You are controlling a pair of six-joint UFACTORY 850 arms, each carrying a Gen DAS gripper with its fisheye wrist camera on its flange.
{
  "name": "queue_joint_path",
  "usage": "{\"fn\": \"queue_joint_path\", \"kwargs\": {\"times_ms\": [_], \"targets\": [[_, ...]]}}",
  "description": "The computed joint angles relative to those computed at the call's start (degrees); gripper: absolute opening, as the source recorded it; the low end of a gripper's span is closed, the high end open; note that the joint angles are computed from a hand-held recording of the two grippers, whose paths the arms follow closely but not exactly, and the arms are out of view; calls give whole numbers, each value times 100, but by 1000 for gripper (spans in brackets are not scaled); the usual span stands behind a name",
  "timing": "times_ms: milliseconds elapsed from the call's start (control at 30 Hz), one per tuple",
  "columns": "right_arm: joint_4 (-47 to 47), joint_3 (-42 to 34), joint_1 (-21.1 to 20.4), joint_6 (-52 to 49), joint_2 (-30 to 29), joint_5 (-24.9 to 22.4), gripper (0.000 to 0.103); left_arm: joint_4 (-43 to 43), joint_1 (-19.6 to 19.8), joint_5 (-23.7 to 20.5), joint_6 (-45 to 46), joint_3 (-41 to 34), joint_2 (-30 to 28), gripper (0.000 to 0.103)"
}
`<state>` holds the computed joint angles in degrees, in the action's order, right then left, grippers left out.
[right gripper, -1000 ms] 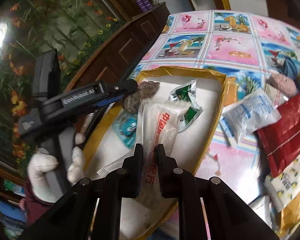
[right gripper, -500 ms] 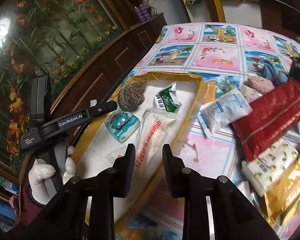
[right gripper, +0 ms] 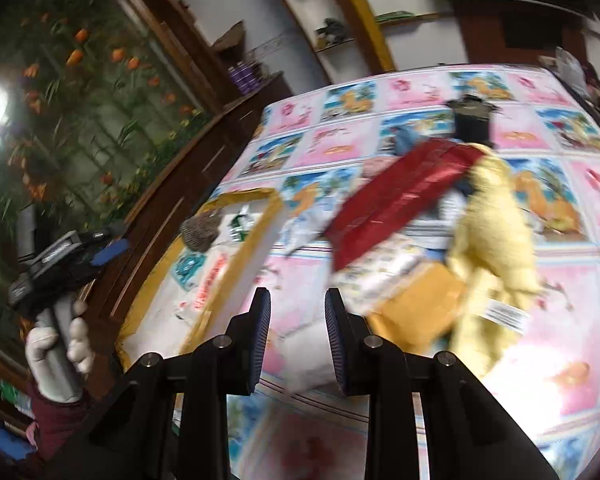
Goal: Organize soft objects
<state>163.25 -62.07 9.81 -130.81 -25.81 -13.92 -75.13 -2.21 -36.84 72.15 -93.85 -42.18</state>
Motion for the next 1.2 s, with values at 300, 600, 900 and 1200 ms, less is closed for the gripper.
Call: {"fn": "queue_joint_path", "kwargs": {"times_ms": [300, 600, 900, 1200], "targets": [[888, 1246, -361, -291, 751, -480, 30, 1387, -872, -104, -574, -12, 28, 72], [-115, 1520, -813, 682, 700, -1028, 30, 2405, -1591, 280, -413, 198, -141, 72], [-1516, 922, -854, 1700, 275, -1104, 30, 3250, -1877, 1130, -232, 564, -235, 74], [-1857, 602, -732, 1956, 122, -867, 30, 1723, -1630, 599, 681, 683, -238, 59]]}}
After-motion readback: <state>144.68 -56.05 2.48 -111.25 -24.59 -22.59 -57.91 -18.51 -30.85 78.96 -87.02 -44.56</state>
